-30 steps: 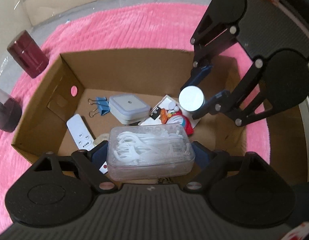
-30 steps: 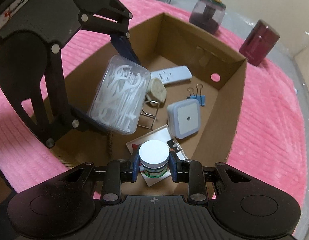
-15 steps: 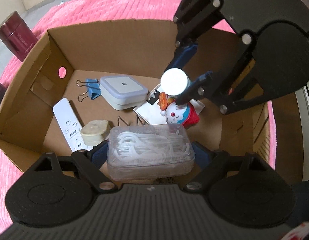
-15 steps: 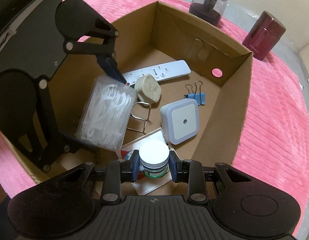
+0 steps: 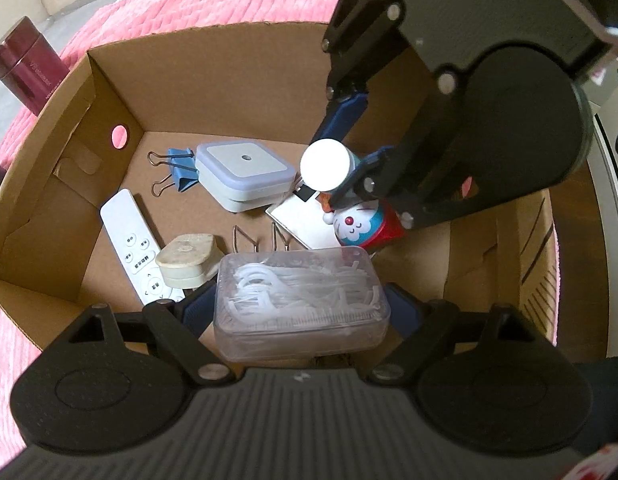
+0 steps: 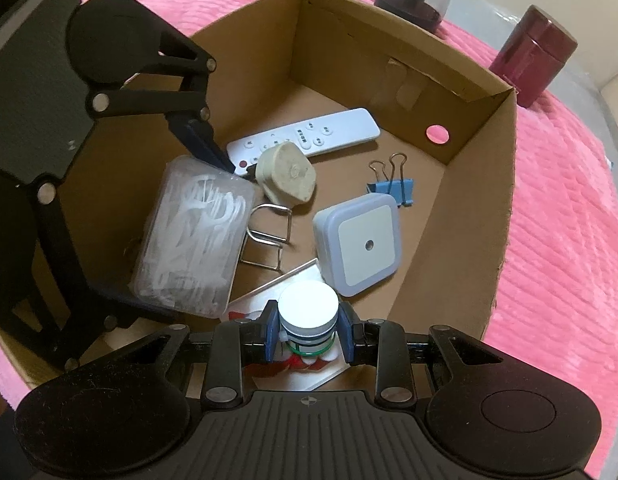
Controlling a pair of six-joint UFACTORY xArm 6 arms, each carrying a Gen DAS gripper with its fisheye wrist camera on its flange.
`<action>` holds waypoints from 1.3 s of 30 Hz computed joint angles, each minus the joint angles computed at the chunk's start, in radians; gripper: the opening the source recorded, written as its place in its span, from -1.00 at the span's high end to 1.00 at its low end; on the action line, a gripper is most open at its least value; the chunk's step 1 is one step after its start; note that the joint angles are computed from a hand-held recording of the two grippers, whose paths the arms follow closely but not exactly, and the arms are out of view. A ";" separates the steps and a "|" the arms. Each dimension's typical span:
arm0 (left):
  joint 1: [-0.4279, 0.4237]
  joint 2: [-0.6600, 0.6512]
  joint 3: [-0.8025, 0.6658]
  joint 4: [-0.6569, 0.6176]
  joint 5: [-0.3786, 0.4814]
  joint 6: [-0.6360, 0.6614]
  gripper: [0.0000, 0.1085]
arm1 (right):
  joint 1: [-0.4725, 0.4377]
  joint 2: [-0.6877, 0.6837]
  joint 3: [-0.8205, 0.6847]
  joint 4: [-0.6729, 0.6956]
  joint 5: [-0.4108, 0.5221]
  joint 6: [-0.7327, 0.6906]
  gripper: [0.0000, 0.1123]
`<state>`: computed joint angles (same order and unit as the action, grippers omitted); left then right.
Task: Organize rigid objects
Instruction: 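Open both tools to release the floss-pick box and jar into the box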
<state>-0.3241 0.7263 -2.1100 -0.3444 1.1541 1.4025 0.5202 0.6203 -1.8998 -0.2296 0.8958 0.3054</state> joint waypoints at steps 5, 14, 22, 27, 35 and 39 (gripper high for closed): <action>-0.003 -0.004 0.009 0.007 -0.008 0.006 -0.57 | -0.003 0.016 -0.017 0.008 0.004 -0.007 0.51; -0.002 -0.006 0.009 0.006 -0.006 0.010 -0.57 | -0.005 0.027 -0.025 0.011 0.007 -0.001 0.51; 0.003 -0.013 0.014 -0.009 -0.004 0.011 -0.59 | -0.007 0.036 -0.036 0.009 0.010 0.006 0.51; 0.004 -0.027 0.032 -0.018 -0.021 0.015 -0.59 | -0.006 0.040 -0.045 0.013 0.018 0.001 0.51; 0.011 -0.047 0.050 -0.036 -0.027 0.024 -0.59 | -0.004 0.039 -0.044 -0.001 0.018 0.008 0.51; 0.012 -0.059 0.063 -0.048 -0.033 0.034 -0.59 | -0.002 0.033 -0.037 -0.001 0.006 0.013 0.51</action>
<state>-0.3117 0.6677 -2.0474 -0.3929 1.1208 1.4367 0.5179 0.6533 -1.9365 -0.2304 0.9018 0.3180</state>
